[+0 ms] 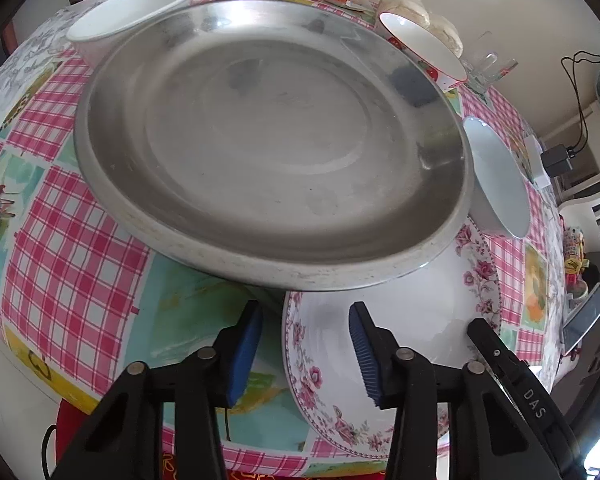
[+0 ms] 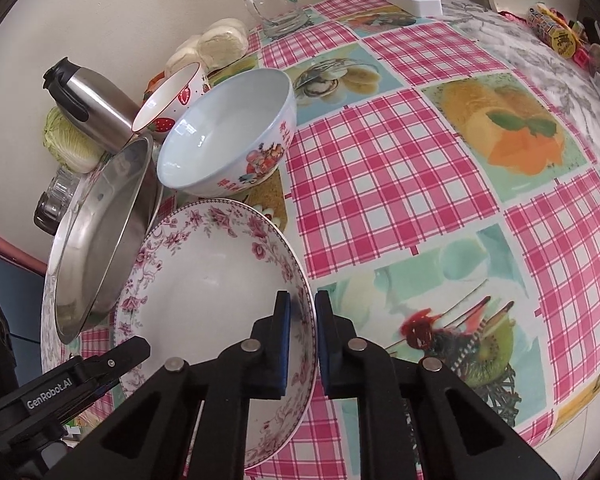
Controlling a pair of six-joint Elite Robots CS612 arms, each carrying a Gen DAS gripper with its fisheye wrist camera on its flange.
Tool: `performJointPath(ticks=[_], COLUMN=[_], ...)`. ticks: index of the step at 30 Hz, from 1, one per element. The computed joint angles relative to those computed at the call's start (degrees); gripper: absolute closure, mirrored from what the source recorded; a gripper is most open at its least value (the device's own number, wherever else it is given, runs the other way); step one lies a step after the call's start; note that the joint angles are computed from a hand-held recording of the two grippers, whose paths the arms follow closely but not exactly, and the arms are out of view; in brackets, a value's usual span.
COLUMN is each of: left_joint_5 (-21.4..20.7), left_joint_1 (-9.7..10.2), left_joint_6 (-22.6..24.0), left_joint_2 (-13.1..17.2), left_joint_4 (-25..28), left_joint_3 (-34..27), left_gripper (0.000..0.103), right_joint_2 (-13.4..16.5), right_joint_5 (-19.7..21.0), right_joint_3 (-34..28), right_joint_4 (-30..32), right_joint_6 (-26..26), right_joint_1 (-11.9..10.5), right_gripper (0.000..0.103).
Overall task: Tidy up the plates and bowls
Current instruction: 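Lift the pink-floral plate with both tools and carry it over the steel basin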
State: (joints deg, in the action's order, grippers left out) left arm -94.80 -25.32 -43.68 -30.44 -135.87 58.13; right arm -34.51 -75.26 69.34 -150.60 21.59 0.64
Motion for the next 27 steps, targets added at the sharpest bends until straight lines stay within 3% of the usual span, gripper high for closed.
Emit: performJointPath(ticks=[8, 11, 15, 27], left_joint_5=[1.53, 1.55, 0.10, -3.75], left_joint_1=[-0.16, -0.18, -0.30, -1.31], left_joint_6=[0.24, 1.33, 2.41, 6.56], left_joint_2=[0.77, 0.95, 0.97, 0.77], left_joint_4=[-1.52, -0.42, -0.17, 0.48], left_joint_3=[-0.39, -0.89, -0.94, -0.42], left_gripper=[0.061, 0.073, 0.080, 0.081], right_joint_2=[0.08, 0.09, 0.04, -1.52], right_joint_5=[0.77, 1.69, 1.73, 2.09], right_joint_3=[0.29, 0.47, 0.37, 3.39], right_joint_4=[-0.76, -1.02, -0.54, -1.54], right_joint_6=[0.40, 1.14, 1.09, 4.91], right_joint_1=[-0.18, -0.36, -0.33, -1.52], right_gripper=[0.090, 0.091, 0.091, 0.090])
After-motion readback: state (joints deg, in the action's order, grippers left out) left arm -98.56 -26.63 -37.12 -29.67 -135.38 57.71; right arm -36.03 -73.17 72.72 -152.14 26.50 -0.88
